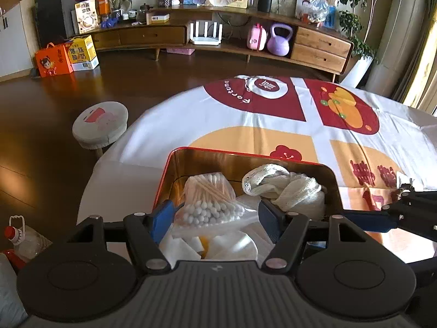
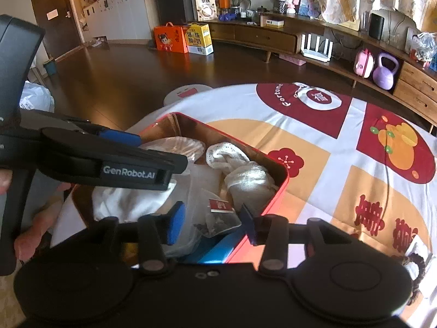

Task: Organize soft objects
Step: 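Raise both open tools above the tin box, then move both open tools over the brown bracelet and white booklet on the bed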

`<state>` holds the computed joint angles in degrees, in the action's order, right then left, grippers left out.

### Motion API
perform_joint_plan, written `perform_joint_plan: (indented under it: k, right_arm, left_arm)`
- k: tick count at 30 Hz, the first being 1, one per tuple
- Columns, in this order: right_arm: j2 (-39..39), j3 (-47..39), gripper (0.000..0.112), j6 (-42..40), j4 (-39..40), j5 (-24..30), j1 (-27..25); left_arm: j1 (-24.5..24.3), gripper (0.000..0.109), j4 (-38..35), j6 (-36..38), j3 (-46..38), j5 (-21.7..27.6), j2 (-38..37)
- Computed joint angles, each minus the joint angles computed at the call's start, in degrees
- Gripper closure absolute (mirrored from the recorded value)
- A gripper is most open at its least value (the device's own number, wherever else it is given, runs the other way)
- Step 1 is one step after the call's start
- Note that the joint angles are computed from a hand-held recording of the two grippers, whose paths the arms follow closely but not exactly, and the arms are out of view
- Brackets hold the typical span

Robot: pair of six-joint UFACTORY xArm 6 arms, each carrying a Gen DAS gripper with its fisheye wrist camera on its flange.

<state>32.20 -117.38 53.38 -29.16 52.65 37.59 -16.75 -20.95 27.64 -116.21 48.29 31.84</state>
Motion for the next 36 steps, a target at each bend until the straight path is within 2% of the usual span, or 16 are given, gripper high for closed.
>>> perform_joint_plan:
  k: [10, 21, 23, 24, 29, 32, 34, 36]
  right_arm:
    - [-4.9, 4.5, 0.051, 3.0, -2.2, -1.4, 1.4]
    - [-10.6, 9.3, 0.040, 5.5, -4.7, -1.6, 4.0]
    - [-11.9, 10.6, 0.038, 6.5, -5.5, -1.7, 4.6]
    - [-12.6, 11.3, 0.037, 7.1, -6.0, -1.7, 4.9]
    - [-16.4, 15.5, 0.031, 10.6, -8.7, -2.2, 6.4]
    - [-18.8, 18.4, 0.025, 12.3, -10.7, -2.3, 7.4]
    - [-20.3, 20.0, 0.014, 13.7, -13.5, -1.4, 8.5]
    - [-21.9, 21.8, 0.010, 14.9, -15.4, -0.9, 9.4]
  left_arm:
    - [-0.1, 0.040, -2.2, 1.6, 10.8, -5.0, -8.8]
    - [-0.1, 0.040, -6.8, 5.6, 20.3, -7.9, -18.0]
    - [-0.1, 0.035, -7.9, 6.3, 22.2, -8.0, -19.9]
    - [0.0, 0.028, -8.4, 6.9, 23.3, -8.3, -20.8]
    - [-0.2, 0.027, -10.4, 8.8, 28.2, -9.0, -25.3]
    - [-0.5, 0.027, -11.2, 9.2, 30.5, -9.1, -27.5]
    - [-0.7, 0.024, -11.8, 9.7, 31.9, -9.0, -28.8]
    - [-1.0, 0.024, -12.2, 10.0, 33.3, -9.3, -30.0]
